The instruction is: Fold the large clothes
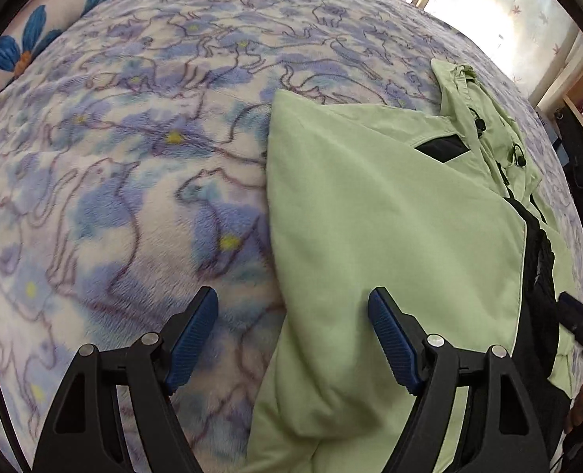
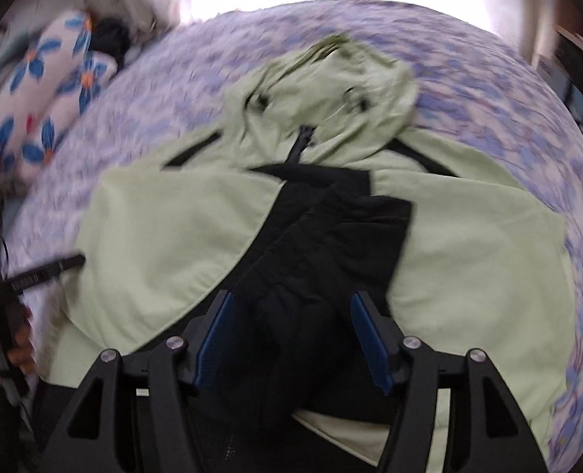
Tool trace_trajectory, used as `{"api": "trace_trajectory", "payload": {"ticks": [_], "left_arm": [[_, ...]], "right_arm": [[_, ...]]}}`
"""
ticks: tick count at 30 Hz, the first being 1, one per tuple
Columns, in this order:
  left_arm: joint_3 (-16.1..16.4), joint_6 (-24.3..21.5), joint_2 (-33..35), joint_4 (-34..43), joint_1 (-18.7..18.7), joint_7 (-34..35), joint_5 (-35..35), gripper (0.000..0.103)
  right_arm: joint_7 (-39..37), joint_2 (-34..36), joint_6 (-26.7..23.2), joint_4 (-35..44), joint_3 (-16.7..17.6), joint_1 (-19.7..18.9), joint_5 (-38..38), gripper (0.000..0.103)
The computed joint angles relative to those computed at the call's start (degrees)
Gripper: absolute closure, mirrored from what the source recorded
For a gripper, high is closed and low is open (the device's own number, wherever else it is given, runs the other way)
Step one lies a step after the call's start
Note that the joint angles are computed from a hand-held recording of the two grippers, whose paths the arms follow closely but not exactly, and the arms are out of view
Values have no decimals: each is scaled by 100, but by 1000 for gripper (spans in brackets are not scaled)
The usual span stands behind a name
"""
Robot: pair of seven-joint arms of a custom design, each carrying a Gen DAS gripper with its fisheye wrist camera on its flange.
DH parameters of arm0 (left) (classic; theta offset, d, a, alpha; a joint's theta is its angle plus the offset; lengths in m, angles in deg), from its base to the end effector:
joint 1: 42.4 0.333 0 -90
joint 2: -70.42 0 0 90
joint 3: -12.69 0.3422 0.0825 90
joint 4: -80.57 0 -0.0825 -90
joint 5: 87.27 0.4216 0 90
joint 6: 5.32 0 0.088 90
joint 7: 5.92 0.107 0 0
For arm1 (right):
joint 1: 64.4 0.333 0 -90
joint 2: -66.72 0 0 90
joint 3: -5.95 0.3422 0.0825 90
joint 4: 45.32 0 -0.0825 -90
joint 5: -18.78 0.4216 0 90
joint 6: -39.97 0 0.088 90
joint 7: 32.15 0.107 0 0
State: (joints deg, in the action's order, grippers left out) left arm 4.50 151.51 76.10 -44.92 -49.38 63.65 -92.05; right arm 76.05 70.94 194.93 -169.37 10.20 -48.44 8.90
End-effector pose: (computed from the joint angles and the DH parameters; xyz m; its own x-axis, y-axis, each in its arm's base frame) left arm 0.5930 -0.1561 0.3920 0.1165 -0.9680 0.2222 -0.9056 -0.1954 -0.3765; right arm 0.5761 0.2178 0.4155 0.1752 -0.9844 -0.0144 -0.8763 -0.1492 -0.4580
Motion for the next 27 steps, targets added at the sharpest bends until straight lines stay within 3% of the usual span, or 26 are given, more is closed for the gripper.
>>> {"api": "trace_trajectory", "payload": {"ticks": [3,4,5,6,7,10,12,13,15,17,18,19,21,24,27], "left_arm": [[21,-10,151,159,-47,-5,210,26],[12,4,199,209,-43,61,182,29],[0,61,225,230,-40,119,125,37],[-39,142,241,241,-13,262,-45,62],[-69,188,248,258,12,365,-226,79],[81,504,174,134,-110,-202,50,91],[120,760,135,-3,-155,-443,189,91],[165,842,124,-51,-203,-604,384,91],[283,850,94,-115,-328,-1004,980,91],[259,727,92,-86,-328,-1067,1180,81],[142,614,92,-53,-240,-774,892,69],[69,526,106,-10,-180,-551,675,53],[65,404,131,67,-166,-442,644,39],[148,184,292,316,-197,-596,927,38],[108,20,562,645,-99,-333,580,32]], "right_arm": [[871,434,-807,491,-125,267,-1445,42],[857,479,-801,513,-114,257,-1467,52],[787,473,-594,461,-99,209,-1388,81],[848,448,-470,436,-125,209,-1503,93],[1000,410,-345,425,-176,226,-1732,93],[778,-30,1171,-147,-178,-109,-1080,93],[888,-305,2007,-578,-259,-288,-695,91],[1077,-388,2121,-726,-315,-364,-634,87],[1193,-470,1729,-918,-387,-493,-298,72],[677,-503,852,-992,-424,-563,459,62],[346,-568,651,-1088,-441,-589,833,60],[-219,-694,740,-1270,-555,-480,1429,58],[-363,-961,892,-1500,-414,-678,1414,52],[-1039,-968,1179,-1428,-690,-413,2092,36],[-1434,-491,1030,-883,-734,-452,2615,35]]}}
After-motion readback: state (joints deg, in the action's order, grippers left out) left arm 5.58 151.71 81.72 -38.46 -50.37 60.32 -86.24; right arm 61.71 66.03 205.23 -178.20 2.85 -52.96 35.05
